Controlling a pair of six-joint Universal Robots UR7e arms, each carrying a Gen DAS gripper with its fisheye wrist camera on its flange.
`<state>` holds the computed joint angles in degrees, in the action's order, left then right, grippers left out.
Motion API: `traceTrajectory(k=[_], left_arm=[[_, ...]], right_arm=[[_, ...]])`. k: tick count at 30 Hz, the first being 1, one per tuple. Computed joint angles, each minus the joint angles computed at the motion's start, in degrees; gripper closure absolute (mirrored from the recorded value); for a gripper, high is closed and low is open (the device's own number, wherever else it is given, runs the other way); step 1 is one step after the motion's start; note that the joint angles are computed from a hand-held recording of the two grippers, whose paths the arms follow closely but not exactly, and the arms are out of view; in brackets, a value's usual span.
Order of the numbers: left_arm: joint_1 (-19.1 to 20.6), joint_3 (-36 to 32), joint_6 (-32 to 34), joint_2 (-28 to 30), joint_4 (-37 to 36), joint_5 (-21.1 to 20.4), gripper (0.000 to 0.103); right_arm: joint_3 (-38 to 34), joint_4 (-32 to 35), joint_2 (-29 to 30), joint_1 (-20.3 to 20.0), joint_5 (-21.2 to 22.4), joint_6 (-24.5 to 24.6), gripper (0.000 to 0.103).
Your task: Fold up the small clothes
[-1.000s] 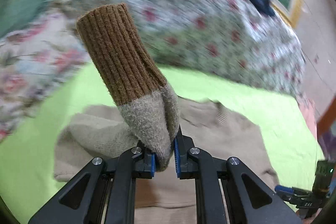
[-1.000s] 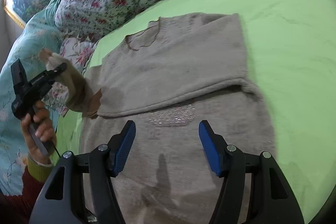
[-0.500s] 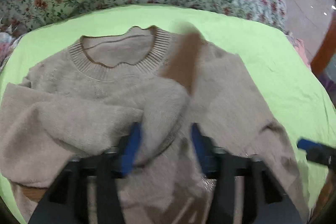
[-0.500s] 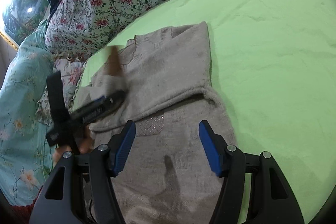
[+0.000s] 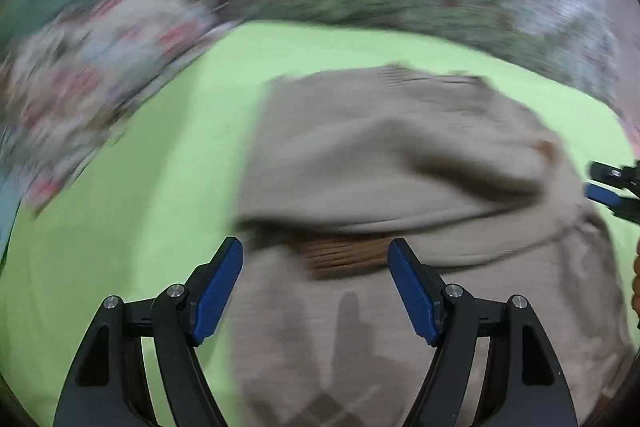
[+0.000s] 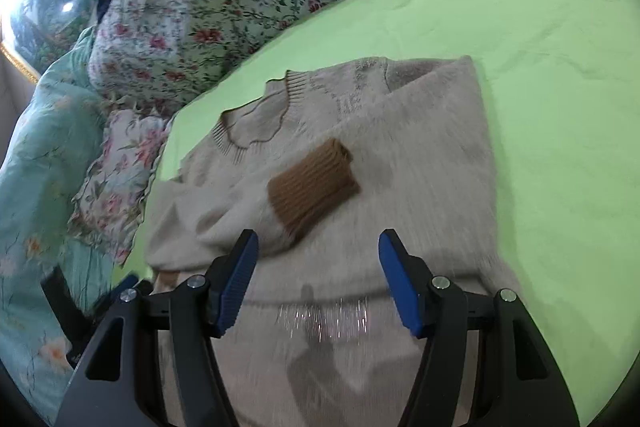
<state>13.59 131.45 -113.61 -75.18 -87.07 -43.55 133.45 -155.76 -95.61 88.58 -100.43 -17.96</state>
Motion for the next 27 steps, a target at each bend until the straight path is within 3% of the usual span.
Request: traceTrajectory(k=[2,6,7,8,9,10,12,16,17,22,24,27], left_arm=[[1.4,2.1,-4.0,-3.5,2.3,-1.9,0.029],[3.3,5.4,-4.9,-6.8,0.1,-2.7,0.029],[4.0,5.8,-4.7,-6.9,-0.7,-2.4,0.029],[4.7,5.6,-4.7,-6.5,-0.9,-2.0,0.029],[5.2,5.1,-4.7,-5.9,-0.4,-1.4,0.029],[5.8,4.3,-4.8,-5.4,0.4,-0.8,0.029],[6.7,3.3,-5.5,-4.8,1.8,-0.2,0.032],[5.7,3.5,-8.4,-5.3,2.5,-0.4,0.035],[5.4,3.7,-8.4,-5.0,2.0,-0.5,0.035],[4.7,3.2,-9.9,-3.1,2.6,-1.6,0.036],[4.3,3.8,-11.1,-4.0,2.6,-1.9,0.036],[3.3,5.3,-13.0,-6.3,2.5,-2.3,0.036]], right_arm=[[-1.2,-1.6,3.0,-0.3,-0.2,0.7,0.039],[-2.9,-3.3,7.9,-2.1,1.7,4.7,0.04],[-3.0,-3.6,8.7,-2.5,2.7,5.3,0.049],[-3.1,-3.7,9.1,-2.6,3.3,5.2,0.073],[-3.5,-2.8,9.6,-2.4,4.2,5.1,0.089],[-3.8,-1.8,9.4,-2.1,5.2,5.3,0.094],[-3.0,-3.6,7.4,-0.8,7.1,4.7,0.094],[-0.4,-4.9,-2.4,-1.4,17.7,3.9,0.094],[0.2,-5.6,-4.2,-1.7,18.3,3.6,0.094],[0.6,-1.2,-5.4,-4.7,7.4,2.4,0.094],[0.7,1.4,-5.1,-6.5,5.2,2.6,0.094],[1.3,1.7,-5.1,-5.6,-1.6,4.6,0.087]])
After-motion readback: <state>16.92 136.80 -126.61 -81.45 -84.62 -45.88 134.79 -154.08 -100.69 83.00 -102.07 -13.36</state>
